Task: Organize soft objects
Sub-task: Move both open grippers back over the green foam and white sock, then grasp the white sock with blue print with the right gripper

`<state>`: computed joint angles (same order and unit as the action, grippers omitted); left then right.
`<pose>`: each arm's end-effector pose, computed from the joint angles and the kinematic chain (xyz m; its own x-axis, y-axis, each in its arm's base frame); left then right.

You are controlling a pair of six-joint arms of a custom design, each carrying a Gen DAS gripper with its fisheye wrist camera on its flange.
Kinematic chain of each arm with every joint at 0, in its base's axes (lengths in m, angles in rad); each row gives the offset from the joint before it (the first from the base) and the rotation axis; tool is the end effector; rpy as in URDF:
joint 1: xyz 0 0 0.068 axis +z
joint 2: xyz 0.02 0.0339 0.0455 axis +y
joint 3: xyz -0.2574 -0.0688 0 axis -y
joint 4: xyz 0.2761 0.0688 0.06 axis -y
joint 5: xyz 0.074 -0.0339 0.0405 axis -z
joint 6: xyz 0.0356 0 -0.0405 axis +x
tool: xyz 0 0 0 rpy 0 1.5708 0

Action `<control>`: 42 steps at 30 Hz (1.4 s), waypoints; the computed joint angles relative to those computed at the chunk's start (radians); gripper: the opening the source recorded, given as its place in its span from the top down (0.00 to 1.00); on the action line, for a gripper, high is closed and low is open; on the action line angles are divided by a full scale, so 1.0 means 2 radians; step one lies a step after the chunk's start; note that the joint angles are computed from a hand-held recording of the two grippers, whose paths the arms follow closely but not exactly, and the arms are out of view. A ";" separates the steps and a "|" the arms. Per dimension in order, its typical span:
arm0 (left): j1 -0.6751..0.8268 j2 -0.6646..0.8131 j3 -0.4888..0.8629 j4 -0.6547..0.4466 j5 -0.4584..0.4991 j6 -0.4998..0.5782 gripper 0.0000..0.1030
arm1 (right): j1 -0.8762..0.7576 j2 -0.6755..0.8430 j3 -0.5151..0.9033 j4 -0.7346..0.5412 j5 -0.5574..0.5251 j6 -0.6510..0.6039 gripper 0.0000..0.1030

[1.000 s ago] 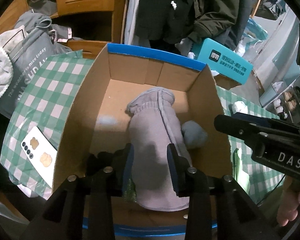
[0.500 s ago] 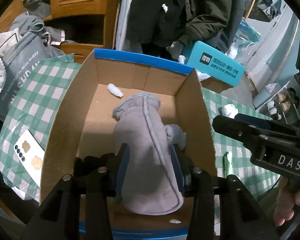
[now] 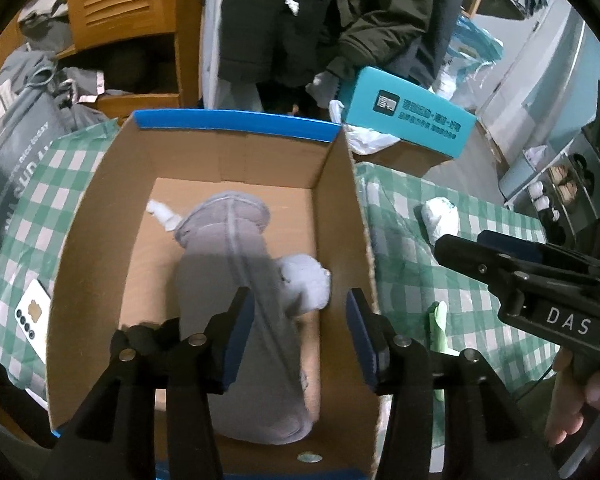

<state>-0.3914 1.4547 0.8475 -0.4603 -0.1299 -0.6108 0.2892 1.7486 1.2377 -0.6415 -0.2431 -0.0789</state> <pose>0.2827 -0.1117 0.1652 -0.8472 -0.2656 -0.4602 -0.2018 0.9620 -0.1837 0.3616 0.1165 0.1850 -0.8439 -0.3309 -0.4224 -0.4384 0.8791 0.1872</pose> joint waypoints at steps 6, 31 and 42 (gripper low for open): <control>-0.020 0.049 0.052 -0.014 -0.004 -0.005 0.52 | -0.039 0.022 0.008 0.000 0.010 -0.018 0.39; -0.054 0.322 0.340 -0.086 -0.008 0.018 0.50 | -0.114 0.237 0.185 -0.018 0.024 -0.028 0.38; -0.060 0.385 0.395 -0.106 -0.003 0.022 0.50 | -0.120 0.284 0.211 -0.021 0.026 -0.040 0.50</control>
<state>-0.5117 2.2253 1.6385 -0.6724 -0.1358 -0.5672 0.0494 2.3159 1.6595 -0.6830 -0.1913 -0.1584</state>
